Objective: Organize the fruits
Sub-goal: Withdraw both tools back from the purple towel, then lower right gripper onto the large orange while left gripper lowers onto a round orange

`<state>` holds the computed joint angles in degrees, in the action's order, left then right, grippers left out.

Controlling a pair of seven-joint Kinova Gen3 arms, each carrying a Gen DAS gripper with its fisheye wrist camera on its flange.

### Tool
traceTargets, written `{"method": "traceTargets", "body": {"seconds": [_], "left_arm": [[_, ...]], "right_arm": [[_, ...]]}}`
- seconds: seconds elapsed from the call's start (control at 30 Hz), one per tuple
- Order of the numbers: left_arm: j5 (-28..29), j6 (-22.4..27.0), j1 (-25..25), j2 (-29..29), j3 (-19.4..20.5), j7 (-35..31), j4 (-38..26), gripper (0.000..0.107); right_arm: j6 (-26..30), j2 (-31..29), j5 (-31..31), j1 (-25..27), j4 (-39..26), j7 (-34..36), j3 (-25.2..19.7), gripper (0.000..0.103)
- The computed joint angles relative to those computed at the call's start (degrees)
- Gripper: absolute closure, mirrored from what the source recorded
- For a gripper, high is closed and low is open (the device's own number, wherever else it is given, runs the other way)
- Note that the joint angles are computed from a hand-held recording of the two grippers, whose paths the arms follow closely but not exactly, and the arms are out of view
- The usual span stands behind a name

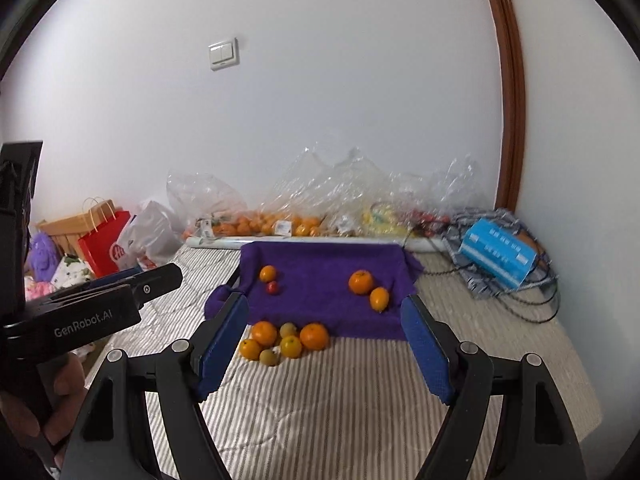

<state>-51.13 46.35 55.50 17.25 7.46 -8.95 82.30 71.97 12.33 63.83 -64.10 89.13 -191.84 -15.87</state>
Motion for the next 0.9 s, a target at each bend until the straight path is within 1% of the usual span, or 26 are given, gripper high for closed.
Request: {"method": "traceTargets", "body": {"seconds": [0.07, 0.13, 0.23, 0.3, 0.33, 0.43, 0.5, 0.53, 0.6, 0.67, 0.73, 0.8, 0.9], "left_arm": [[0.72, 0.13, -0.64, 0.57, -0.06, -0.81, -0.51, 0.044], [1.43, -0.3, -1.2, 0.97, -0.34, -1.35, -0.66, 0.044], [2.77, -1.88, -2.51, 2.16, -1.03, -2.61, -0.63, 0.044], [5.14, -3.79, -4.16, 3.07, -1.22, -4.28, -0.39, 0.044], [6.43, -4.68, -4.84, 3.51, -1.4, -5.13, -0.24, 0.044], [10.01, -5.3, -6.15, 5.82, -2.34, -7.96, -0.78, 0.046], [12.85, -5.25, -7.27, 7.59, -2.7, -10.51, -1.42, 0.048], [14.26, -6.15, -7.98, 7.94, -2.78, -11.96, -1.06, 0.053], [17.06, -8.94, -9.62, 8.72, -3.13, -14.43, 0.1, 0.055], [19.23, -11.48, -10.63, 9.4, -4.11, -15.66, 1.55, 0.055], [22.41, -13.83, -12.52, 10.01, -3.81, -18.54, 2.7, 0.057], [24.77, -17.38, -14.06, 9.94, -3.63, -21.04, 4.87, 0.057], [26.2, -19.17, -12.72, 10.43, -6.15, -22.85, 5.89, 0.057]], "right_arm": [[-2.12, -0.54, -0.06, 0.65, 1.12, -0.83, 0.01, 0.025], [-2.5, -0.29, -0.06, 1.0, 1.19, -0.41, 0.01, 0.025], [-2.78, 0.72, 0.23, 1.47, 0.95, 1.14, 0.48, 0.025], [-4.42, 1.1, -0.29, 2.33, 1.12, 1.73, 1.03, 0.025], [-6.19, 1.33, -0.49, 3.11, 1.62, 1.64, 1.41, 0.027], [-10.26, 2.44, -1.33, 4.96, 2.42, 2.56, 2.45, 0.037], [-12.13, 4.23, -2.7, 6.08, 2.04, 3.48, 3.44, 0.048], [-13.45, 4.8, -3.72, 6.68, 1.89, 4.23, 3.9, 0.05], [-17.97, 5.92, -5.78, 8.41, 2.45, 5.27, 4.92, 0.055], [-21.53, 6.73, -6.81, 9.2, 3.21, 5.75, 6.04, 0.058], [-24.71, 7.61, -7.23, 9.67, 3.97, 6.15, 7.23, 0.059], [-27.72, 8.9, -8.18, 10.42, 4.15, 7.52, 8.2, 0.059], [-32.15, 10.53, -10.09, 11.22, 3.98, 9.15, 9.76, 0.059]]}}
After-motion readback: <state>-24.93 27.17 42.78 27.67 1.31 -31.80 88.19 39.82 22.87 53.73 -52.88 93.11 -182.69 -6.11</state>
